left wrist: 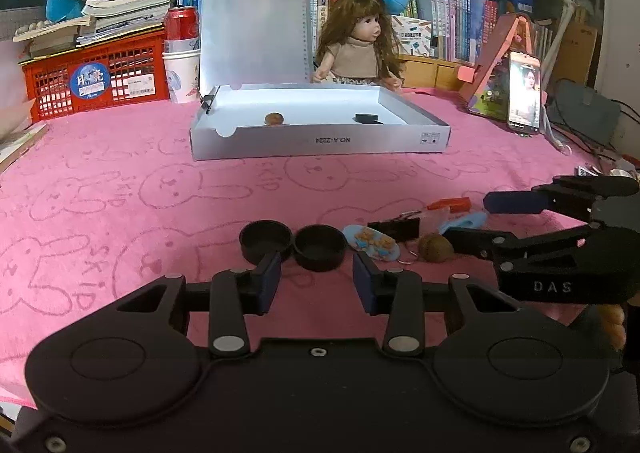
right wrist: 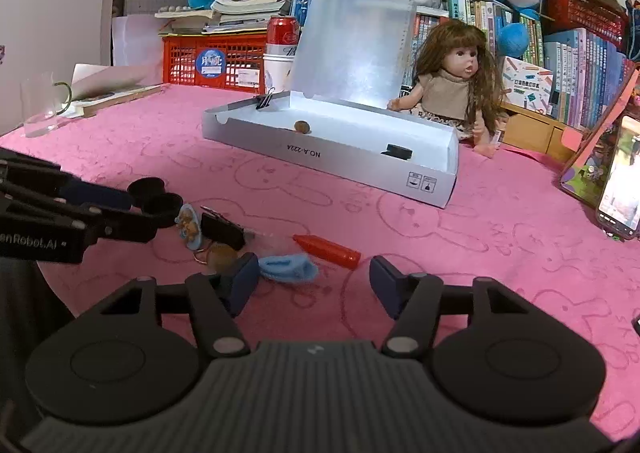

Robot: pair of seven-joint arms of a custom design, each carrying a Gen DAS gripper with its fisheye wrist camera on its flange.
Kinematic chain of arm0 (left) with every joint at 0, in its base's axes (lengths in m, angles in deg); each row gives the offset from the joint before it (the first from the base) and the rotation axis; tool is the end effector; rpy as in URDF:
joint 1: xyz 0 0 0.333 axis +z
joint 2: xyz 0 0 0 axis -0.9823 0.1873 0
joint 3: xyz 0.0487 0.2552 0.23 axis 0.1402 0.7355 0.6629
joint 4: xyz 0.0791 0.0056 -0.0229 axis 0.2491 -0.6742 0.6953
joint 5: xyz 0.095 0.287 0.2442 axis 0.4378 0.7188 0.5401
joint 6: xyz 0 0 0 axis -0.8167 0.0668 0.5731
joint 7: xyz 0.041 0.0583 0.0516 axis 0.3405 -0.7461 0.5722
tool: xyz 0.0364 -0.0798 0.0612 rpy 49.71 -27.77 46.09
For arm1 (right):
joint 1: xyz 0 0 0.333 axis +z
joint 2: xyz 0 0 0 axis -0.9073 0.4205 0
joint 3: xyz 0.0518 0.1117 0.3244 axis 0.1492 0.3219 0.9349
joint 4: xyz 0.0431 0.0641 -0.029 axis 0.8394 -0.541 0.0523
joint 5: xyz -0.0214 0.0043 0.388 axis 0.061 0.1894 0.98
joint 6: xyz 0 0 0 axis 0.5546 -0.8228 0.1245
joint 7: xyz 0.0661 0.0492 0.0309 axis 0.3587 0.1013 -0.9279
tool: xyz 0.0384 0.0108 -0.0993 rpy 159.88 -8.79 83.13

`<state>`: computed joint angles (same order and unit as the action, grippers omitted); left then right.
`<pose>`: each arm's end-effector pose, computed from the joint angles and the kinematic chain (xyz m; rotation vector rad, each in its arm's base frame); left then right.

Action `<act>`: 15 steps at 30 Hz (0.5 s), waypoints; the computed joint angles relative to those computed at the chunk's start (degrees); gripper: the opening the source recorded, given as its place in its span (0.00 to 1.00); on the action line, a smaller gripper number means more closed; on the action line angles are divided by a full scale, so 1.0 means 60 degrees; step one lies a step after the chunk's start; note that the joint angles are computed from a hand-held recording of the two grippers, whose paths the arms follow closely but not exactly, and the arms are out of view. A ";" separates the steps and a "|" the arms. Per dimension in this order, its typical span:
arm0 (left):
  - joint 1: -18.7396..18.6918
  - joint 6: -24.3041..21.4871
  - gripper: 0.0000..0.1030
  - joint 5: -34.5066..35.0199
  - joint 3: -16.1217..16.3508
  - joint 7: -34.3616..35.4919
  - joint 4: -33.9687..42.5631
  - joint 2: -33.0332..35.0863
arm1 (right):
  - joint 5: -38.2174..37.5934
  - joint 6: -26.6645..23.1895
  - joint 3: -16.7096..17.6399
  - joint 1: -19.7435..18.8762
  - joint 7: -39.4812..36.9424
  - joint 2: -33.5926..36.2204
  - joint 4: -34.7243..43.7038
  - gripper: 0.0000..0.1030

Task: Organize rigid objects
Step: 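Move the left tool to the black round caps while the right tool approaches the blue oval piece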

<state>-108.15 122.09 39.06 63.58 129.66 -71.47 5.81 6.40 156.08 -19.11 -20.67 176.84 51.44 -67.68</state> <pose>0.6597 -0.3148 0.2151 -1.5105 1.7845 -1.0196 0.6982 0.4648 0.2154 -1.8700 1.1422 -0.7688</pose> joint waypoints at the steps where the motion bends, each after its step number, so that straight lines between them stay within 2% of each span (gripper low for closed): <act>1: 0.0008 -0.0042 0.37 0.0004 0.0019 -0.0006 0.0084 0.0045 | -0.0040 -0.0012 0.0082 -0.0049 -0.0066 0.0011 0.0049 0.67; 10: -0.0233 -0.0404 0.36 -0.0219 0.0427 -0.0022 0.0712 0.0365 | 0.0020 0.0094 0.0168 -0.0082 -0.0133 0.0006 0.0037 0.63; 15: -0.0572 -0.0587 0.36 -0.0574 0.0865 0.0088 0.1048 0.0553 | 0.0573 0.0343 -0.0757 0.0506 0.0270 -0.0004 -0.0487 0.64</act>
<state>-111.59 118.58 35.61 68.77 130.19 -65.18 9.13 9.84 158.14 -23.66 -17.63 178.46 51.42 -70.60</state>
